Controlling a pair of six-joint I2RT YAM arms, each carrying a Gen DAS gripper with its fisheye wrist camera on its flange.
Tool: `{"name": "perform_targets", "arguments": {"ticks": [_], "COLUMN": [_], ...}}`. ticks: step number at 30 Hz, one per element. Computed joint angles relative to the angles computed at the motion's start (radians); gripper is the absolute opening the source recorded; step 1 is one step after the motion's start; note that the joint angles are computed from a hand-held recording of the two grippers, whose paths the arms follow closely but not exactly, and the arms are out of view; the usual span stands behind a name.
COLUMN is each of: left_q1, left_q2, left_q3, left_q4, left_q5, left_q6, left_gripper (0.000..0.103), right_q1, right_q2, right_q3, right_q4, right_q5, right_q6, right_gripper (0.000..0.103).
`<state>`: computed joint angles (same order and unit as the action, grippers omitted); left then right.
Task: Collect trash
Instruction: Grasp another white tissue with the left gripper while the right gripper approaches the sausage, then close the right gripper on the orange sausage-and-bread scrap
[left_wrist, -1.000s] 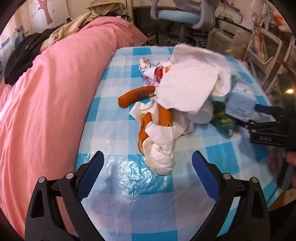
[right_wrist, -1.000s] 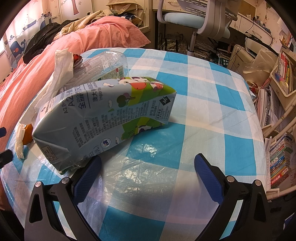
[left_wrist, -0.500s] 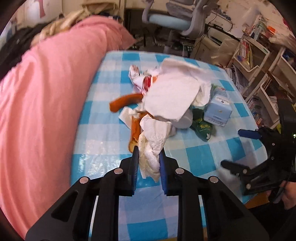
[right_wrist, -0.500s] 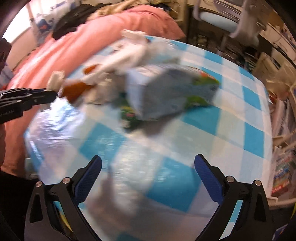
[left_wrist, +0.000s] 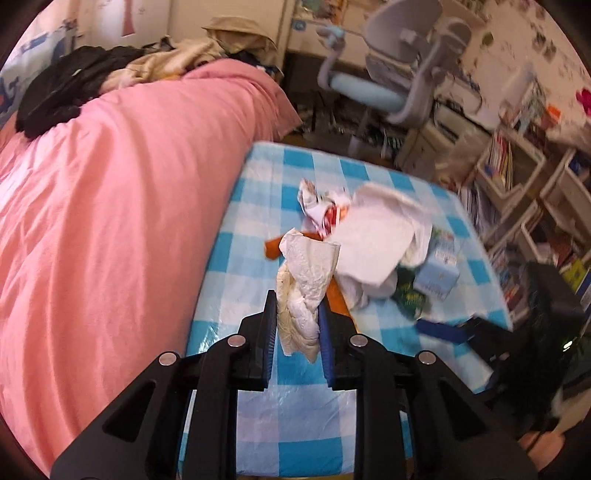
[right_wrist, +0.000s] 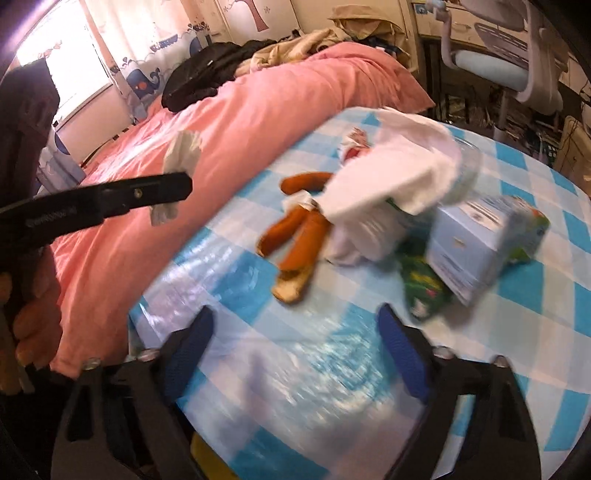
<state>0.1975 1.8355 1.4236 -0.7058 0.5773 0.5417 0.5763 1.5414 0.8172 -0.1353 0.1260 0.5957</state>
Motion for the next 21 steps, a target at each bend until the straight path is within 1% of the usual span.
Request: {"name": "perform_targets", "arguments": {"ticks": [2,4,8,11,15,17,20,21], "left_q1": [0.010,0.014,0.013,0.017,0.021,0.024,0.022,0.021], "left_q2": [0.000,0.000,-0.004,-0.014,-0.014,-0.012,-0.015,-0.016], "left_q3": [0.012,0.017,0.022,0.017,0.022,0.024,0.018,0.016], "left_q4": [-0.013,-0.020,-0.030,-0.033,-0.039,-0.039,-0.037,-0.035], "left_q5": [0.019,0.028,0.042,0.049,0.057,0.058,0.053,0.051], "left_q6": [-0.008,-0.008,-0.001,0.006,0.007,0.008,0.009,0.010], "left_gripper": [0.020,0.020,0.020,0.020,0.020,0.020,0.020,0.020], "right_q1": [0.000,-0.008,-0.017,-0.021,-0.026,-0.029,-0.031,-0.030], "right_q2": [0.039,0.082,0.120,0.151,0.172,0.165,0.143,0.136], "right_q3": [0.026,0.053,0.068,0.089,0.095,0.087,0.066,0.061], "right_q4": [0.025,0.037,0.051,0.039,0.041,0.043,0.050,0.051], "right_q5": [0.004,-0.005,-0.021,-0.016,-0.013,-0.015,-0.030,-0.033], "right_q6": [0.019,0.040,0.077,0.077,0.071,0.067,0.062,0.057], "right_gripper": [0.069,0.054,0.049,0.047,0.040,0.028,0.021,0.016]}}
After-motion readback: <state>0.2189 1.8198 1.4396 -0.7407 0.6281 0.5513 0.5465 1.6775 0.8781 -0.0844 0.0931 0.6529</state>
